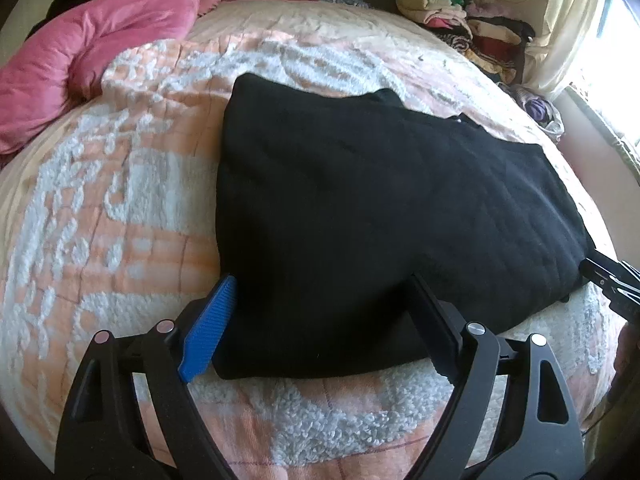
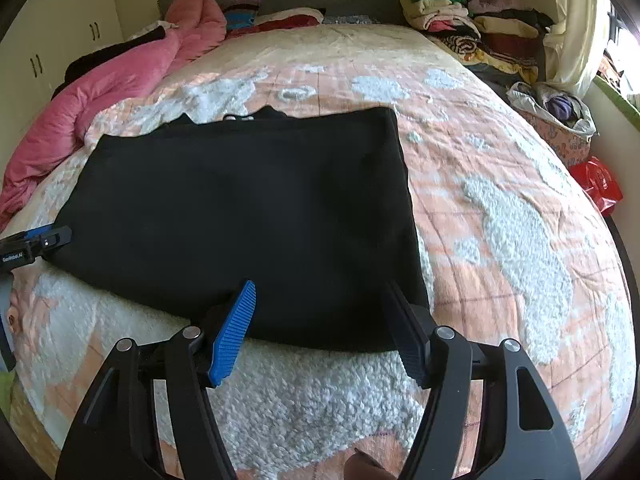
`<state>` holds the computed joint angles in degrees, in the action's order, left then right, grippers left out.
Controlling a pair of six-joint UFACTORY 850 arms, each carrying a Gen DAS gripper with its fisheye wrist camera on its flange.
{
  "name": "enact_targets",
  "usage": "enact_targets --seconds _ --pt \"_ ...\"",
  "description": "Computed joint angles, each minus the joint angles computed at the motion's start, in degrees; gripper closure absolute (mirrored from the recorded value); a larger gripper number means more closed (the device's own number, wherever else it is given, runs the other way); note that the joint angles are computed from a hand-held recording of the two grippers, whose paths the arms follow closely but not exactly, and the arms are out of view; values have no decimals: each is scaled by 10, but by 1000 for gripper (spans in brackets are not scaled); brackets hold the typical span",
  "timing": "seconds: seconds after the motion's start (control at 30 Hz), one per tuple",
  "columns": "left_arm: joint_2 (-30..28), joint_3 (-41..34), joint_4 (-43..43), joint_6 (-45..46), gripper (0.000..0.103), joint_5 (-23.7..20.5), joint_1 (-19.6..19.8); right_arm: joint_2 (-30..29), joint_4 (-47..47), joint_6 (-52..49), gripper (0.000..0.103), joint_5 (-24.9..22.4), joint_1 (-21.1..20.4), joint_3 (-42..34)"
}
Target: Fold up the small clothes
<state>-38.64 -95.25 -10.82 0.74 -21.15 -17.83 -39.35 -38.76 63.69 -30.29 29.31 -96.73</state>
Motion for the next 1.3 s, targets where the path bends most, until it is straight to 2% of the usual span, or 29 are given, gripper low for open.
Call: enact_targets --seconds 0.17,0.47,0.57,0.83,0.9,1.0,1.23,1.3 --pt "7 13 16 -22 25 7 -3 5 -7 15 38 4 1 12" --pt "19 34 -17 -14 25 13 5 12 -9 22 36 6 4 21" --pt "28 49 -31 -7 25 23 7 18 -16 31 32 14 6 29" --pt "51 81 22 -59 20 50 3 36 -53 71 23 24 14 48" --pt "57 89 34 -70 18 57 2 39 -61 83 22 25 15 53" --pt "65 100 42 -78 12 67 1 46 -79 108 17 30 18 63" --pt "81 119 17 -59 9 85 2 60 -113 142 10 45 25 80" --pt "82 120 35 -77 9 85 2 63 -126 152 8 49 29 83"
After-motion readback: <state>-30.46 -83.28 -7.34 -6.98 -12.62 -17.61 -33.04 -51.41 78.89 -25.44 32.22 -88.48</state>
